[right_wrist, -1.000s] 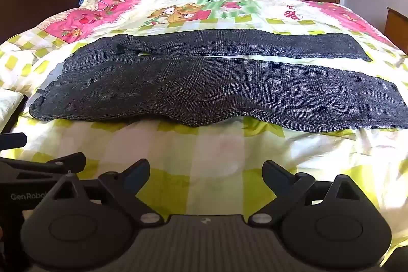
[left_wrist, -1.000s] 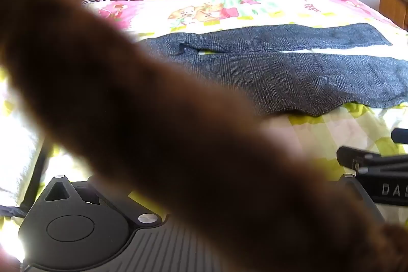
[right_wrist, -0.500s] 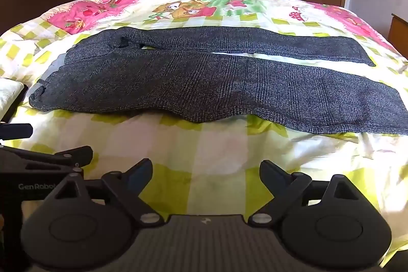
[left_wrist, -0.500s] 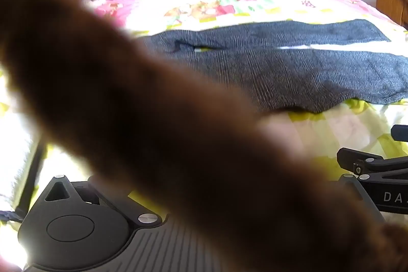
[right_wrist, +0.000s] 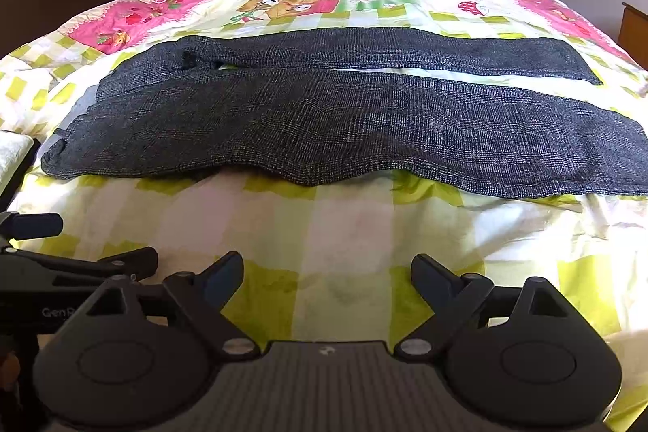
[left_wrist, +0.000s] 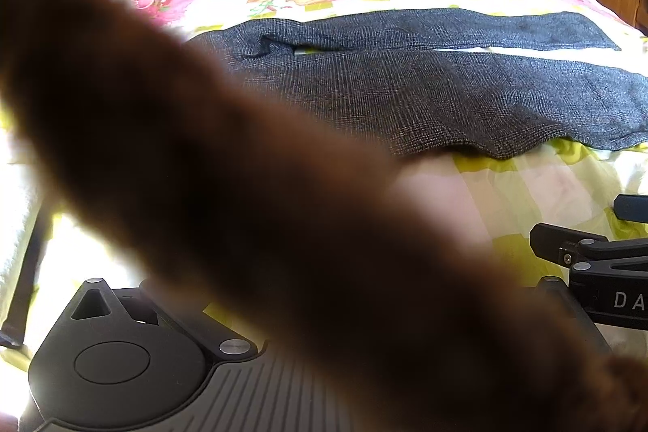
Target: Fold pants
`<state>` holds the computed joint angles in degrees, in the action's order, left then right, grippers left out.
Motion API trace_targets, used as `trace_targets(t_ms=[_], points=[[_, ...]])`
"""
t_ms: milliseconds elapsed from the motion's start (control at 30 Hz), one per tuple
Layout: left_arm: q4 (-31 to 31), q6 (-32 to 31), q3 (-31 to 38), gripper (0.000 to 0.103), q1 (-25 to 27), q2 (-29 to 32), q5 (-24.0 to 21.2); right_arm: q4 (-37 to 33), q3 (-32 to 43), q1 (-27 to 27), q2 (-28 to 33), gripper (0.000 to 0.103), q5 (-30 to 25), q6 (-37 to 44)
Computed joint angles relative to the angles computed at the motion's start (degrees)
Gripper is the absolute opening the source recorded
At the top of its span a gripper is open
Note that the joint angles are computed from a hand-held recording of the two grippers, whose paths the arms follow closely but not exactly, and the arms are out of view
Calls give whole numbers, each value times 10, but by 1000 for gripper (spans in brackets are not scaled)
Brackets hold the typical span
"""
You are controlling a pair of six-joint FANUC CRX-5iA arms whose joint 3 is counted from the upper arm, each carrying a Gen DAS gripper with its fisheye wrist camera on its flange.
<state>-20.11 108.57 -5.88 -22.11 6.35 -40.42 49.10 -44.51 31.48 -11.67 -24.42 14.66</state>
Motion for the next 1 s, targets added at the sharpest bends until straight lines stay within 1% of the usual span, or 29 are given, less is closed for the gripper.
trace_targets(t_ms=[67, 233, 400, 533, 633, 733, 800, 867, 1000], points=[[-5, 7, -1, 103, -2, -3, 0, 6, -3, -1, -3, 101, 3, -5], [-22, 21, -6, 103, -8, -17, 4, 48, -18, -2, -16, 101, 9, -35], [-47, 50, -4, 103, -17, -30, -6, 74, -29, -8, -31, 101, 26, -52], [-83, 79, 4, 103, -34, -43, -28, 100, -43, -13, -53, 101, 38, -67], [-100, 88, 9, 103, -48, -50, -41, 138, -54, -22, -62, 101, 49, -97], [-136, 108, 8, 103, -60, -56, -38, 160, -56, -27, -59, 99, 55, -114], [-121, 98, 5, 103, -51, -53, -28, 165, -54, -25, -55, 98, 47, -118], [-93, 77, 0, 103, -39, -48, -19, 146, -52, -21, -52, 98, 42, -109], [-73, 58, -7, 103, -30, -41, -9, 112, -44, -13, -42, 97, 34, -81]])
